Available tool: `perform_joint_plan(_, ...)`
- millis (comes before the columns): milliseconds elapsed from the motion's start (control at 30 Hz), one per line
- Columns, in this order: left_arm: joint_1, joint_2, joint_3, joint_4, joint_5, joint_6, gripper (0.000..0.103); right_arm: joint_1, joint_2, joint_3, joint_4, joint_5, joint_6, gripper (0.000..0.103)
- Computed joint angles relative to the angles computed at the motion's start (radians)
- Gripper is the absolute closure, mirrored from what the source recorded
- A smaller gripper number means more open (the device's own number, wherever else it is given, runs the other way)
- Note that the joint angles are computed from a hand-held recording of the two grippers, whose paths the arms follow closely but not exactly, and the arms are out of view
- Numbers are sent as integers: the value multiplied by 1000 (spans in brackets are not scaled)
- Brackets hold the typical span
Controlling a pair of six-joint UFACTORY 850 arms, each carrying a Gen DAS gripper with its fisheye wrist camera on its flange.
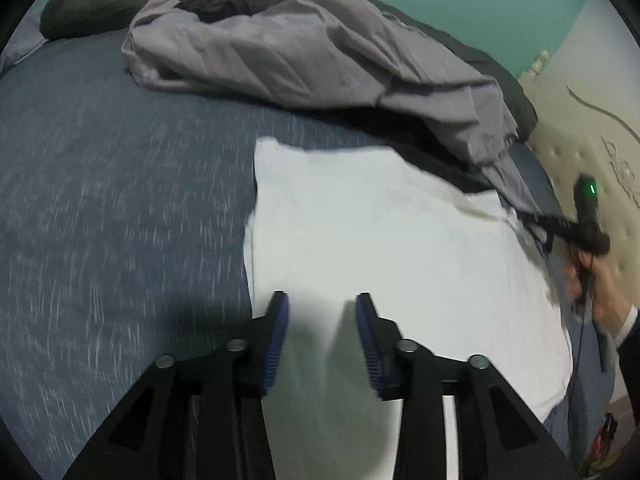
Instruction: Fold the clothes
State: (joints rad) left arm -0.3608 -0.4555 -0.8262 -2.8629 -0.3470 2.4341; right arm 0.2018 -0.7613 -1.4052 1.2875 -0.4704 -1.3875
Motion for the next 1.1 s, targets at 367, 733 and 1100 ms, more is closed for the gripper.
perform_joint_plan(367, 0, -63, -132, -4, 71, 7, 60, 69, -2, 13, -200, -59, 81, 97)
perform_joint_plan(733, -14, -55, -125, 28, 67, -13, 60, 136, -67, -79, -117, 75, 116, 97)
perform_joint_plan(1100, -1, -9, -52, 108, 57, -89, 60, 43, -20, -18, 117, 88, 20, 97)
